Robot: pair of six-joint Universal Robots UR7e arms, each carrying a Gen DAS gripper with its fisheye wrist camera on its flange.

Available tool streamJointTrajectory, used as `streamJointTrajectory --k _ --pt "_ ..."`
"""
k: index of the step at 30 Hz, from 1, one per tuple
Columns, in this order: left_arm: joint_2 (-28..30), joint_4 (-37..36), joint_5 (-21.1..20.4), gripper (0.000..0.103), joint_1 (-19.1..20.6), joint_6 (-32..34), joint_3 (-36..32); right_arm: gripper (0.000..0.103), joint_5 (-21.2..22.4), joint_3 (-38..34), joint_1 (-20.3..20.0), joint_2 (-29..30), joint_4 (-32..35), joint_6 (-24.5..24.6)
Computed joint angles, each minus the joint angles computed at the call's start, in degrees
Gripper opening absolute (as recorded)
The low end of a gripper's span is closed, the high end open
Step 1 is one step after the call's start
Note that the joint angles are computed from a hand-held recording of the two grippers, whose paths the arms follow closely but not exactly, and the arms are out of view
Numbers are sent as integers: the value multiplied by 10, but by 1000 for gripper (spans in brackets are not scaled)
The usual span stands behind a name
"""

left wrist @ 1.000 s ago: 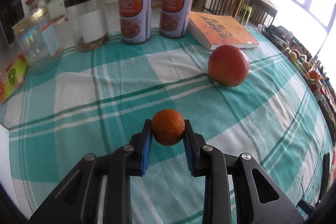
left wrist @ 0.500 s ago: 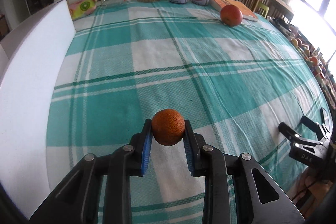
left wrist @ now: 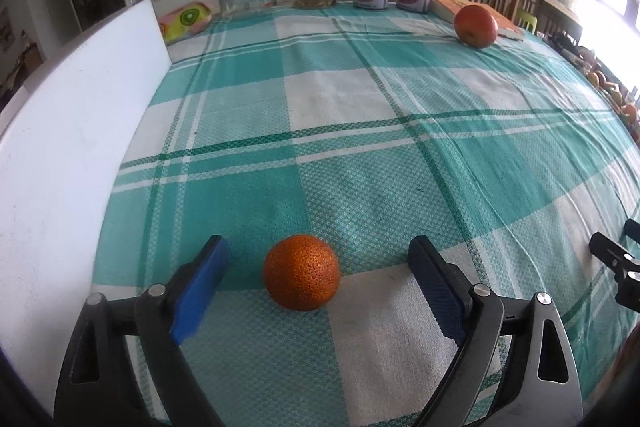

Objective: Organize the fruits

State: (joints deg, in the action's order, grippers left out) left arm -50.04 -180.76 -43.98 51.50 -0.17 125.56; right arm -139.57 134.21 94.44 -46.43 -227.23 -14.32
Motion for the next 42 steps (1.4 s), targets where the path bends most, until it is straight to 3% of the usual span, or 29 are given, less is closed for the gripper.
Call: streamJointTrajectory --k 9,24,27,31,33,36,42 --pt "4 11 11 100 -2 -15 -4 103 0 0 0 0 0 0" --pt "2 9 8 101 0 -9 -3 103 2 0 0 -1 2 1" --pt "2 9 8 101 0 -10 -3 103 8 -2 1 -34 87 29" --pt "2 9 8 101 0 -10 -3 103 72 -50 -7 -71 97 8" --pt "2 9 7 101 0 -11 -3 103 129 -105 -24 -85 148 11" --pt "2 10 6 101 0 -11 -3 103 215 -210 -60 -82 259 70" --pt "2 10 7 101 0 -11 -3 103 309 -382 -101 -27 406 202"
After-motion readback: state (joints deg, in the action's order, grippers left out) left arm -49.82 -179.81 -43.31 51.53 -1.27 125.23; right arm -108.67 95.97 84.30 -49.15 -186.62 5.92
